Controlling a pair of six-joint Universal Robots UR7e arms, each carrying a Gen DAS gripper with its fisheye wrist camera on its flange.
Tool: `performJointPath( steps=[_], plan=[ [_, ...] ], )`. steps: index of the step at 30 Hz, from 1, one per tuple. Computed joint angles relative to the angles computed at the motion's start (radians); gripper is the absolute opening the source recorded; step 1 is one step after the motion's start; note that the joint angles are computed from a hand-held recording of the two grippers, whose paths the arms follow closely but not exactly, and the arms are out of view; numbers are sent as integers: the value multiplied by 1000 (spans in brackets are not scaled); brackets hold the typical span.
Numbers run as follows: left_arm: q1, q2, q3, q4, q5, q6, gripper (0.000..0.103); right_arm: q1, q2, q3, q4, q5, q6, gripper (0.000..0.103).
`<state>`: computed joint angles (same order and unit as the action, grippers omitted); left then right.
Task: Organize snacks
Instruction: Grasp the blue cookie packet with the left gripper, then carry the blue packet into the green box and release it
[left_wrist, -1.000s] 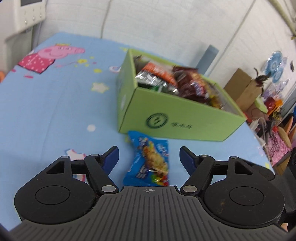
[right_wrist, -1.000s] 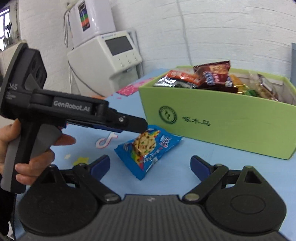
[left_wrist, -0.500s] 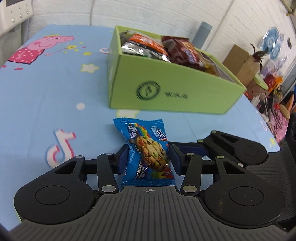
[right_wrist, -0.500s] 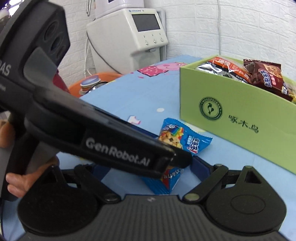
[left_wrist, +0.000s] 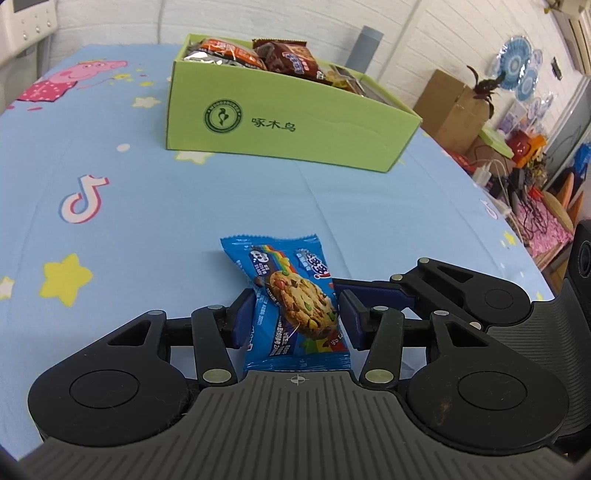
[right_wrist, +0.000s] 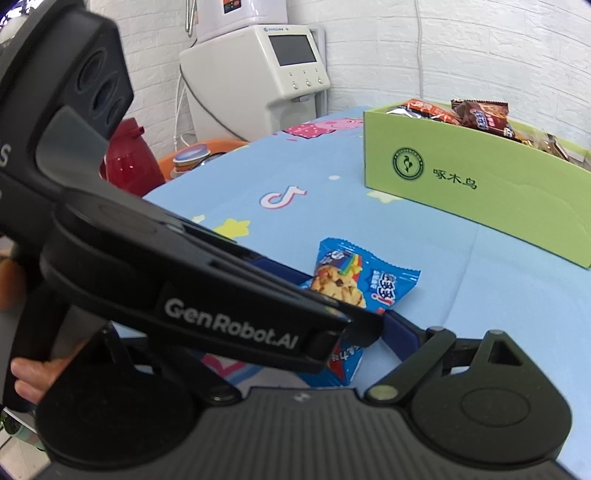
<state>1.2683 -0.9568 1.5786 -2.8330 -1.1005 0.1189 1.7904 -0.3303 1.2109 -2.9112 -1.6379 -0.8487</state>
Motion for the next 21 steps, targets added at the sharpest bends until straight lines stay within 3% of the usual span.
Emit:
performJointPath(
  steps=[4,8,11,13,16,21],
  plan=[
    [-10,-21,37,-69,21,21,58,-5,-14,21,-40,7,-6,93],
    [7,-32,40,-84,-6,9,57,-12,-11,10,-48,0,16,93],
    [23,-18,19,-38,-25,-15,44,-15,10,-11,-39,-7,28,90],
    [27,-14,14,-24,-56,-3,16,-9,20,-6,-72,-10,-10,77],
    [14,-9,8,-36,-37,4,14,-5,25,-17,-68,-2,5,75],
    [-11,26,-74,-26,-70,8,14,-6,10,-8,-144,25,-3,76]
  ],
)
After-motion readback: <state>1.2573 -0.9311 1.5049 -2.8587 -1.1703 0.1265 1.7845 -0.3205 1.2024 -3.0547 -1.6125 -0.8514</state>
